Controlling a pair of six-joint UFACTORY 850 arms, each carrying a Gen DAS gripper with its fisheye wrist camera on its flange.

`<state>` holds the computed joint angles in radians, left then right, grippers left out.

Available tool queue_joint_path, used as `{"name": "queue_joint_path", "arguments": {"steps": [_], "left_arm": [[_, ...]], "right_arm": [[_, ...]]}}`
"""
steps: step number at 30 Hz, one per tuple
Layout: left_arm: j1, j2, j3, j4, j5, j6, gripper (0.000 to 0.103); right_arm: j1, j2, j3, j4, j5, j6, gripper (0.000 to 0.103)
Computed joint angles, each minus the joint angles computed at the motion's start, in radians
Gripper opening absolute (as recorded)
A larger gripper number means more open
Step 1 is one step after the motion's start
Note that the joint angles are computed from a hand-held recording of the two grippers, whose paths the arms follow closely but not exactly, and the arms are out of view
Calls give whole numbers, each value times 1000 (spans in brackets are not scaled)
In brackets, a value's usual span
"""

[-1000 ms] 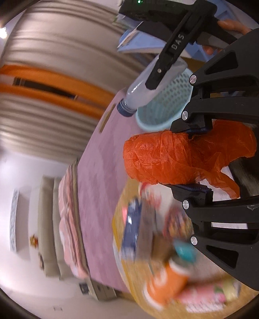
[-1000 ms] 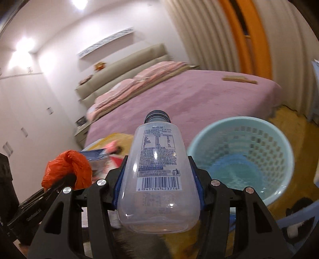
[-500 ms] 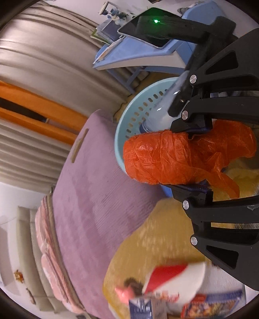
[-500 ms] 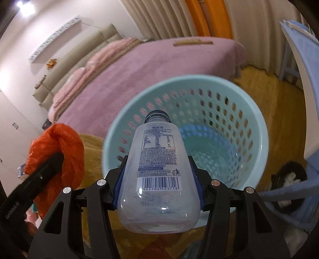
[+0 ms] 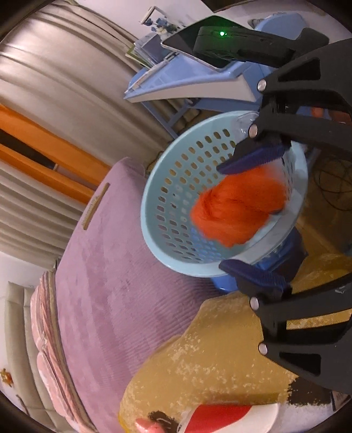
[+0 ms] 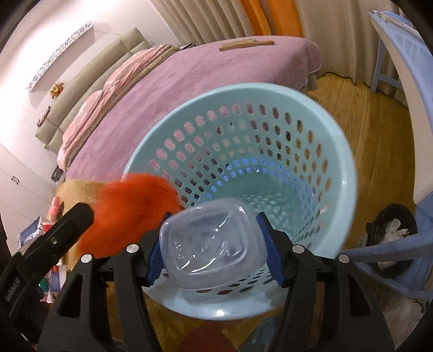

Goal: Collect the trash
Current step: 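Carry bag and bottle to the blue basket and open both tools over it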

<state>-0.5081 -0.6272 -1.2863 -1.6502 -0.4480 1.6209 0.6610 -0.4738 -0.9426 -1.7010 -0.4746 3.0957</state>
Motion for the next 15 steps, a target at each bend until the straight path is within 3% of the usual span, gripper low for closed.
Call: {"name": "queue_joint_path", "arguments": {"steps": [3,15], "left_arm": [[6,21,22,-41,-21,36,69],[54,166,182,-229,-99,243,69]], "right_arm": [[18,27,19,-19,-52,22,59],[133,77,-27,110,-278,-203,59]]}}
